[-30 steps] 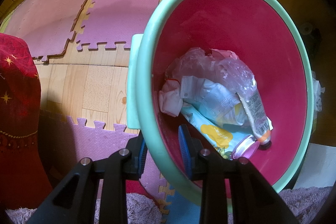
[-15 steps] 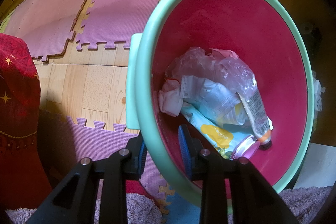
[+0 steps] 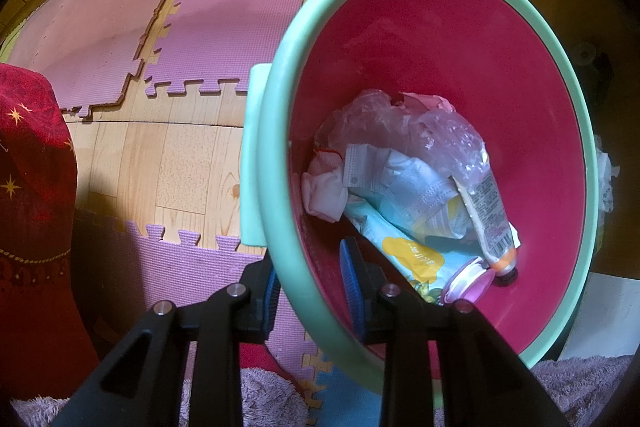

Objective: Collect trash
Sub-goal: 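Close the right gripper on the blue object on the shelf, then lift the blue object with the right gripper and carry it over the bucket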

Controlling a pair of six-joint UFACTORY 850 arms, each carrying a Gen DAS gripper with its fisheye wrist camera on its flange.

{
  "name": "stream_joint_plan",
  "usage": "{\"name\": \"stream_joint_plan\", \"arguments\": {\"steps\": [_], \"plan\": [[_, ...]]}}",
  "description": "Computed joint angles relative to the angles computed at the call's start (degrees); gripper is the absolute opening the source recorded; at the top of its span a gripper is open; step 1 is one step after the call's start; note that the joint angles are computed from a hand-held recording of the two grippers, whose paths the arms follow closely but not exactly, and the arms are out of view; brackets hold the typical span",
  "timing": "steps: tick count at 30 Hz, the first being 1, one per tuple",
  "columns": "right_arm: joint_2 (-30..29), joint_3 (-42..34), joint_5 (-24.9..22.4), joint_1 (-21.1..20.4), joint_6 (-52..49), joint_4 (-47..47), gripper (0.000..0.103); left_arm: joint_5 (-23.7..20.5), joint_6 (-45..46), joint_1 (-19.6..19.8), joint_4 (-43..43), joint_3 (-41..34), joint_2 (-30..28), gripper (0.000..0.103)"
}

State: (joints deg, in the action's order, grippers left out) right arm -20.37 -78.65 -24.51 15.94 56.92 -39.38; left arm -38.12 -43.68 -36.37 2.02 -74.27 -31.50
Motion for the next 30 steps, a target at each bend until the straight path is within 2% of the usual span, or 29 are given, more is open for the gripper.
{"name": "stream_joint_plan", "arguments": {"steps": [11, 30], "plan": [[1.9, 2.4, 2.2, -0.2, 0.0, 0.1, 0.016, 0.2, 0.0, 0.0, -0.2, 0.0, -0.1, 0.03], [10.4, 11.5, 8.5, 0.8, -3.7, 4.5, 0.016, 0.1, 0.2, 0.1, -0.3, 0.0, -0.1, 0.03]]}}
